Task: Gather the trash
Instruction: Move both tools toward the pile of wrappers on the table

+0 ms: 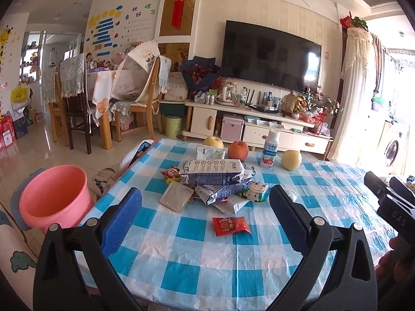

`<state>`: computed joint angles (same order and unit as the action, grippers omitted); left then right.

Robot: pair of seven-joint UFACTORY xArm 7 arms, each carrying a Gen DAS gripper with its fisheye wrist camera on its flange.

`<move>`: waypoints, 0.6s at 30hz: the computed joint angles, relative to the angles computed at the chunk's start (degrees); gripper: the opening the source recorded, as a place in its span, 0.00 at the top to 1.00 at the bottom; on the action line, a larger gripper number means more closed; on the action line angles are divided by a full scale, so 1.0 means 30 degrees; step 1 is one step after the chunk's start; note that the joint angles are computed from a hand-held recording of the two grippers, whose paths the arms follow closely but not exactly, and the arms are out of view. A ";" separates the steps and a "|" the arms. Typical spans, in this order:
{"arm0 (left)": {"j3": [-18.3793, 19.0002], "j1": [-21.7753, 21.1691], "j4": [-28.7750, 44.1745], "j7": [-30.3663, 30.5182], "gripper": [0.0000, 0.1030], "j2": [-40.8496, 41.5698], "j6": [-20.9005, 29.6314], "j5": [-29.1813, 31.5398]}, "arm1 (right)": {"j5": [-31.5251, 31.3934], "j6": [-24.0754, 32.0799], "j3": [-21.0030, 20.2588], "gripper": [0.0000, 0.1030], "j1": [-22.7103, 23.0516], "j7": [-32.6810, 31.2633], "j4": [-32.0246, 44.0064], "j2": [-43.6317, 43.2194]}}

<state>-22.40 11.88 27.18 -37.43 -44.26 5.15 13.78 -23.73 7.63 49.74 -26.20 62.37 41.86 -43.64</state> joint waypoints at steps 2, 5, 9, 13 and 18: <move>-0.0160 0.0346 -0.0171 -0.0106 0.04 0.0493 -0.0558 0.0064 | -0.0062 0.0127 0.0177 0.04 -0.0211 0.0000 0.0189 0.0151; -0.0630 0.1138 -0.0553 -0.0066 0.04 0.1036 -0.1947 0.0207 | -0.0116 0.0359 0.0344 0.04 -0.0349 -0.0001 0.0527 0.0801; -0.2272 0.3395 -0.0927 0.0821 0.04 0.1750 -0.4405 0.0439 | -0.0362 0.0539 0.0164 0.04 -0.0019 -0.0146 0.0888 0.2217; -0.1911 0.3274 -0.0653 0.2329 0.04 0.3425 -0.5478 0.0051 | -0.0531 0.0854 -0.1026 0.04 0.1320 -0.0451 0.1283 0.4408; -0.1089 0.3178 0.0218 0.3703 0.04 0.5266 -0.5452 -0.0892 | -0.0467 0.1491 -0.3307 0.04 0.3546 -0.0788 0.1715 0.6659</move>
<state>-25.66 21.42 27.83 -26.32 -28.47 -11.21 11.11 -25.13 12.10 39.82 -15.56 60.01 47.01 -23.66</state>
